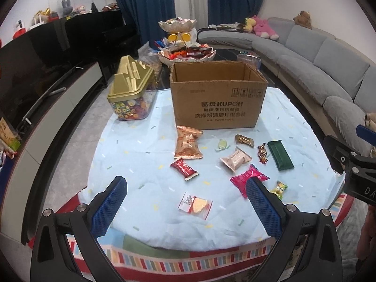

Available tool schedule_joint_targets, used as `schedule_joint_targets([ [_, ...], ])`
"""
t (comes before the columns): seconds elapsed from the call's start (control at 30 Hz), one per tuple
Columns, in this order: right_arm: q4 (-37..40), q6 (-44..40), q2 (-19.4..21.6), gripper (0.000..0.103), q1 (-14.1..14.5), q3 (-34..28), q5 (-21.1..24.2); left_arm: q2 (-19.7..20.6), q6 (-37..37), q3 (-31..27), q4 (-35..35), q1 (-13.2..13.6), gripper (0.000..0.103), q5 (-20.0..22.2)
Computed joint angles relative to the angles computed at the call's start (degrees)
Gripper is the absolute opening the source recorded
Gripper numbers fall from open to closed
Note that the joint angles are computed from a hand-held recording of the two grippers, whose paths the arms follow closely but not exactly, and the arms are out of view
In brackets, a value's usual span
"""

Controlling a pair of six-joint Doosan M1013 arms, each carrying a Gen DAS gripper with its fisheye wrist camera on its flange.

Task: Organize snacks
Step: 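Reach down and grasp the cheese-wedge packet with the left tool while the right tool grasps the yellow-green candy packet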

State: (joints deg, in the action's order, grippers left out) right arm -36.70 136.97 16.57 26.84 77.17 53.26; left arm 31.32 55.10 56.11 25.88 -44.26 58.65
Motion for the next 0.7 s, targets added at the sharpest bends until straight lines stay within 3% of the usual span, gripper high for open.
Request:
schedule_joint_targets([
  [0.43,2.73,-3.12,1.86,0.102,-1.31,2.85,-4.57,2.05,5.48,1.79,-4.83,0.93,0.103,-3.19],
  [0.7,6.67,-6.51,3.76,0.102,-1.95,3.0,-3.52,3.81,7.75,2.43,-7.47,1.68,0.099,-4.03],
])
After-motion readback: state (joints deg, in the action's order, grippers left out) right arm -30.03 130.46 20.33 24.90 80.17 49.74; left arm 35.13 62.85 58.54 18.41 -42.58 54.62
